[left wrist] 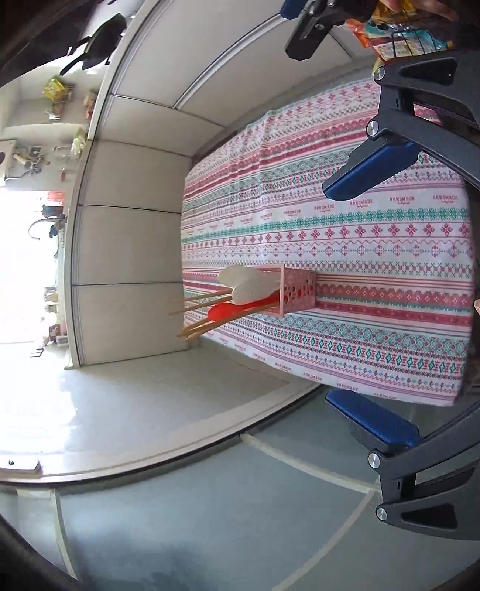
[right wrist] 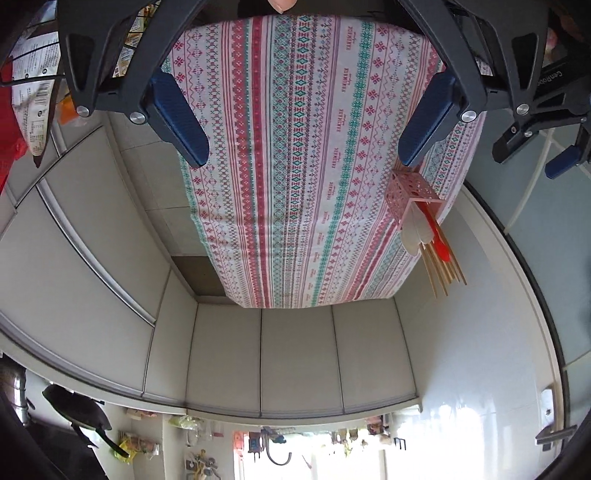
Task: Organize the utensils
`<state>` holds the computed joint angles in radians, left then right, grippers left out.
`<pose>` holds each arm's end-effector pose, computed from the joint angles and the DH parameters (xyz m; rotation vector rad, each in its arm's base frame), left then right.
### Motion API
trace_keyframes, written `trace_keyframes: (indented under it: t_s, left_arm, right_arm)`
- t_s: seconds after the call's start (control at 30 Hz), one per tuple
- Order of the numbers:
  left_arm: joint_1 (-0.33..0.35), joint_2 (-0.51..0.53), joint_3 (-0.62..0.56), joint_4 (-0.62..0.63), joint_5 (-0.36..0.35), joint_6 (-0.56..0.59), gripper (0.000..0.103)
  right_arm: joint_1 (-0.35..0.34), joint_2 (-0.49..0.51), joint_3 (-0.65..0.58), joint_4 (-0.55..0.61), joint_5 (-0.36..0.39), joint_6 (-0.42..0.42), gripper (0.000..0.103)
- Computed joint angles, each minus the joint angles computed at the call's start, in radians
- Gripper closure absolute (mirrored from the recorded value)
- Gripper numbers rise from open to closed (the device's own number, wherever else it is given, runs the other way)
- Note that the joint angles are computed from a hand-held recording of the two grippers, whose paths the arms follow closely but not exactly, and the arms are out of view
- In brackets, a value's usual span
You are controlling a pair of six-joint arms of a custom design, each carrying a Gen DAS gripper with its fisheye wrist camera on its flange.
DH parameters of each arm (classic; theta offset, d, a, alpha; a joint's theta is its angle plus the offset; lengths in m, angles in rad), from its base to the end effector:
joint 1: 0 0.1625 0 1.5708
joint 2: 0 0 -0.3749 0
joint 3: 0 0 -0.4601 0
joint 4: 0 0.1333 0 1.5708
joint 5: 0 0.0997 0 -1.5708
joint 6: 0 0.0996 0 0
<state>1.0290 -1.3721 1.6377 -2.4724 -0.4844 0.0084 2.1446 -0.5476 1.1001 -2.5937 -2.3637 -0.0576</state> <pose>-0.1329 -0.6503 0.4312 0.1651 2.0878 -0.9791 0.5041 -0.6651 0.0991 0.5102 -2.3281 0.8029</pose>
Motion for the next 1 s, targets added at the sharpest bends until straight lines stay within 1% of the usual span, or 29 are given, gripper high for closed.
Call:
trace_keyframes:
  t_s: [0.1,0.23,0.33,0.57,1.0]
  left_arm:
    - [-0.009,-0.004,0.01,0.001,0.001,0.006,0.0]
    - [-0.021,-0.006,0.024,-0.024,0.0,0.024,0.0]
    - [-0.023,-0.006,0.027,-0.029,-0.011,0.031,0.0]
    - [-0.019,-0.004,0.027,-0.036,-0.005,0.031,0.0]
    - [-0.017,-0.002,0.029,-0.05,0.0,0.04,0.0]
  right_arm:
    - [0.004,-0.015,0.021,-0.006,-0.011,-0.002,0.0]
    - [-0.002,-0.025,0.032,0.002,-0.003,0.016,0.0]
    - [-0.007,-0.023,0.024,0.028,0.0,0.031,0.0]
    - [-0.011,-0.014,0.01,0.049,0.007,0.048,0.0]
    - [-0.012,-0.006,0.0,0.068,0.015,0.058,0.0]
